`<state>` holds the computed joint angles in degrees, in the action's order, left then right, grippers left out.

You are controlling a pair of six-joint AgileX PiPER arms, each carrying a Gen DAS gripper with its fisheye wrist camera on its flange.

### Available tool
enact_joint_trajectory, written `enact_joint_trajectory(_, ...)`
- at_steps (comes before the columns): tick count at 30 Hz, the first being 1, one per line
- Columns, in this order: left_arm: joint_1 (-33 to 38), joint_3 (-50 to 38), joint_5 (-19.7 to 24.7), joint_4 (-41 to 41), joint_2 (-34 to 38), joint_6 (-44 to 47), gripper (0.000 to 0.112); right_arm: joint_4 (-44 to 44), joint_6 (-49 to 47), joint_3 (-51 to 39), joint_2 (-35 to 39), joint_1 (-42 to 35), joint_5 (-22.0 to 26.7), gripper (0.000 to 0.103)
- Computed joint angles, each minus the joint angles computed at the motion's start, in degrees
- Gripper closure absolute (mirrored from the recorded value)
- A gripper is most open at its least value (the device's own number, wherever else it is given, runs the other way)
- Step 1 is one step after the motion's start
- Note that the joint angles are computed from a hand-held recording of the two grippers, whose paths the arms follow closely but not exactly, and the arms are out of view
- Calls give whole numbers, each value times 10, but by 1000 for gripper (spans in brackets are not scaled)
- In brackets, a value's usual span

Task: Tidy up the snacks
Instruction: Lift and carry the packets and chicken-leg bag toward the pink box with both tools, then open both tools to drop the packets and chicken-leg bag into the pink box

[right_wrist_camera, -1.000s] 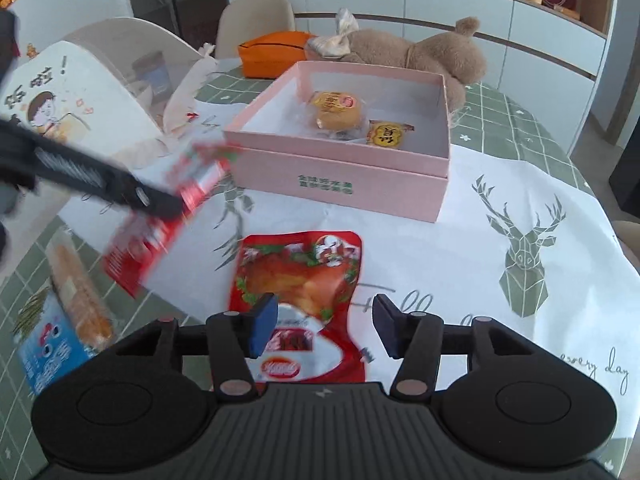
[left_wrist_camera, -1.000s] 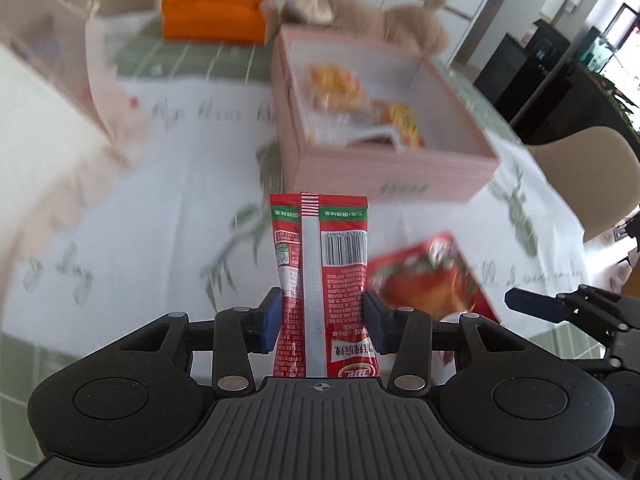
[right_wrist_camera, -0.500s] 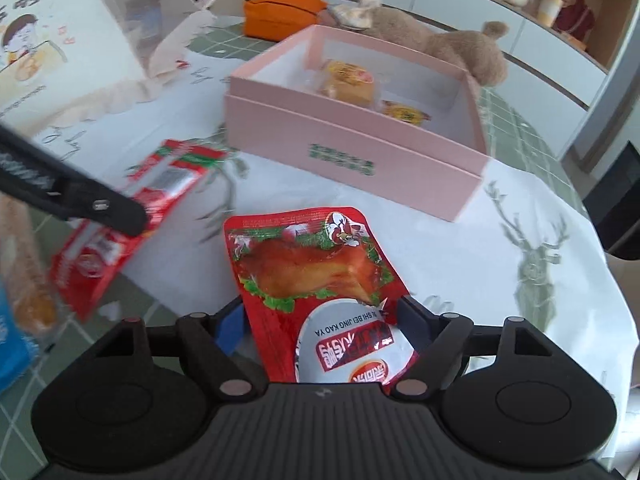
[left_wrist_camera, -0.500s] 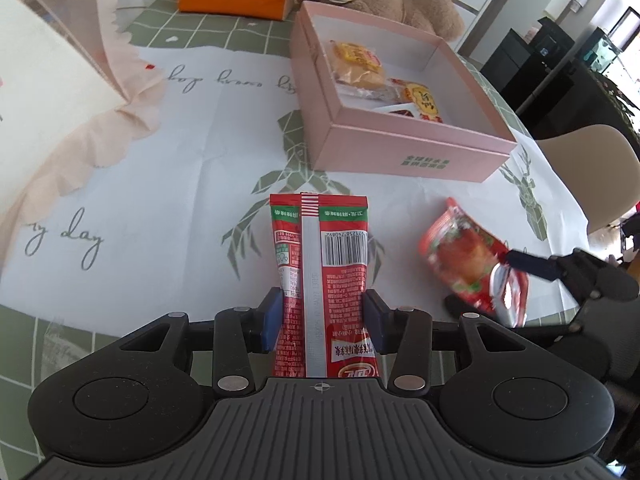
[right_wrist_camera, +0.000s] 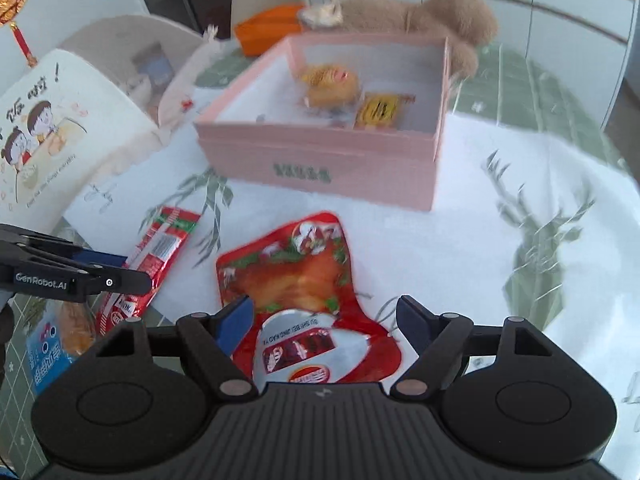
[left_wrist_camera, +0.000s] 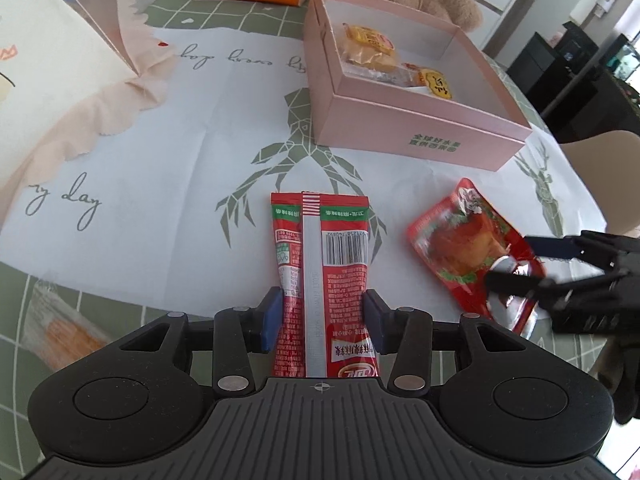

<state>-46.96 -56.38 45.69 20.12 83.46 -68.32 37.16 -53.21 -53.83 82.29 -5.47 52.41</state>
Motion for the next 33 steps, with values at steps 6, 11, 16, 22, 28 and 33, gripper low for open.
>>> enact_joint_trajectory(6, -32, -40, 51, 33, 35, -55, 63, -70, -3, 54, -35, 101, -67, 6)
enact_joint_trajectory(11, -49, -61, 80, 47, 53, -88, 63, -47, -50, 82, -39, 119, -114, 8)
enact_joint_trajectory(16, -71, -76, 95, 59, 65, -123, 63, -88, -58, 44, -40, 105, -48, 37)
enact_joint_trajectory(22, -89, -111, 103, 66, 73, -136, 64, -90, -85, 25, -51, 58, -8, 55)
enact_joint_trajectory(28, -51, -233, 131, 99, 73, -74, 64, -30, -104, -49, -27, -34, 103, 56)
enact_joint_trajectory(33, 52, -398, 108, 53, 151, 93, 59, 2, -51, -172, -1, -48, 144, 56)
